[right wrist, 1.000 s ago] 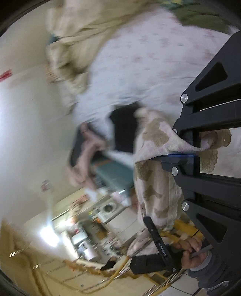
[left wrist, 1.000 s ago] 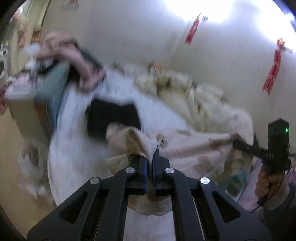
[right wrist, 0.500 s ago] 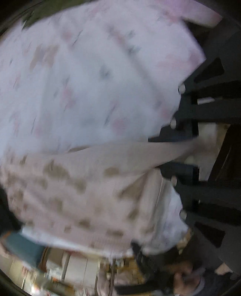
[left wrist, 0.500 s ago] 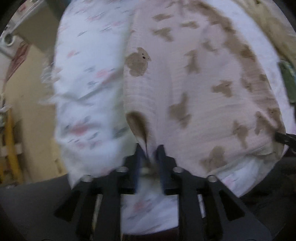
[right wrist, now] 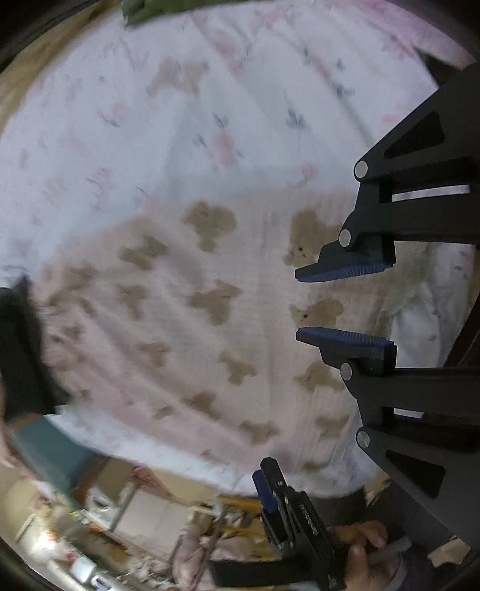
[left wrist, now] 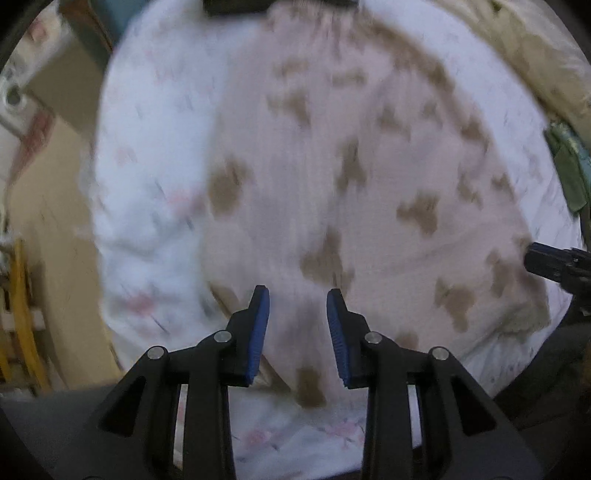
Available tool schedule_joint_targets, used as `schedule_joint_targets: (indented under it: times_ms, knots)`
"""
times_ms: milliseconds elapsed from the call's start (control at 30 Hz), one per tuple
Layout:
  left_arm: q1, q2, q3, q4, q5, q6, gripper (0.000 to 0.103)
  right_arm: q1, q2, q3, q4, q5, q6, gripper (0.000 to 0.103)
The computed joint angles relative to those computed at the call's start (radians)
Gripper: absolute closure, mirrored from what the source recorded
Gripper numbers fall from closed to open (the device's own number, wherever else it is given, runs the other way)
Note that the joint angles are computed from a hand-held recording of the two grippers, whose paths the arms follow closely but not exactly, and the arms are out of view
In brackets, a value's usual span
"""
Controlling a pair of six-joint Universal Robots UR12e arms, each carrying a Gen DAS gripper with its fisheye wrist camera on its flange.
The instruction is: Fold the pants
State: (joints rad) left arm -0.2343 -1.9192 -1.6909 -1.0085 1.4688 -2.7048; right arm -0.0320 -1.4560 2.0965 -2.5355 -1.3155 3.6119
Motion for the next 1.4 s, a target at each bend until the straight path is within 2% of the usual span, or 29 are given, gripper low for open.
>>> schedule_joint_targets:
  times_ms: [33,100,167,300,367,467,533,600,633,667,733,833,900,1000,1133,1267,1300,1400]
  knots:
    - [-0.003,-0.006,0.000,-0.041,0.023,0.032,0.075,0.006,0.015,-0.003,0.022,-0.007,-0.001,0.077]
    - [-0.011,-0.005,-0.023,-0.028,0.091,0.082,0.075,0.012,0.033,-0.009,0.095,0.009,-0.005,0.080]
    - [-0.008,0.001,-0.032,-0.033,0.106,0.102,0.074,0.020,0.034,-0.012,0.180,-0.013,-0.028,0.080]
    - [0.003,0.012,-0.021,-0.066,0.106,0.086,0.074,0.016,-0.001,0.005,0.198,-0.031,-0.023,0.079]
    - [0.017,0.022,-0.016,-0.079,0.077,0.069,0.074,0.006,-0.025,0.024,0.161,-0.019,-0.013,0.074]
    - [0.030,0.022,0.015,-0.086,0.018,0.021,0.073,-0.031,-0.055,0.065,0.002,0.057,0.044,0.074]
    - [0.027,0.018,0.031,-0.045,0.002,0.007,0.067,-0.042,-0.055,0.060,-0.047,0.052,0.042,0.074]
    - [0.023,0.010,0.045,-0.010,-0.004,0.000,0.057,-0.051,-0.050,0.045,-0.069,0.044,0.024,0.074]
    - [0.022,0.002,0.060,-0.004,-0.012,-0.012,0.057,-0.059,-0.050,0.045,-0.084,0.052,0.027,0.073]
    - [0.021,-0.004,0.072,-0.006,-0.018,-0.022,0.056,-0.061,-0.046,0.041,-0.094,0.056,0.036,0.071]
    - [0.018,-0.021,0.096,-0.008,-0.028,-0.048,0.056,-0.073,-0.037,0.045,-0.132,0.067,0.066,0.055]
    - [0.012,-0.037,0.124,0.008,-0.039,-0.085,0.041,-0.085,-0.019,0.039,-0.164,0.085,0.110,0.051]
    - [0.011,-0.046,0.139,0.027,-0.047,-0.092,0.031,-0.090,-0.014,0.031,-0.164,0.087,0.105,0.048]
    - [0.001,-0.084,0.194,0.035,-0.057,-0.111,0.030,-0.091,0.016,0.002,-0.177,0.079,0.108,0.043]
    - [-0.008,-0.153,0.304,0.005,-0.074,-0.139,0.030,-0.120,0.046,-0.046,-0.143,0.082,0.081,0.042]
    - [-0.026,-0.242,0.420,0.060,-0.101,-0.102,0.030,-0.157,0.095,-0.104,-0.175,0.100,0.055,0.041]
    - [-0.029,-0.268,0.451,0.079,-0.122,-0.084,0.030,-0.174,0.121,-0.132,-0.188,0.129,0.034,0.040]
    - [-0.043,-0.366,0.579,0.073,-0.154,-0.034,0.030,-0.198,0.185,-0.209,-0.185,0.139,-0.024,0.040]
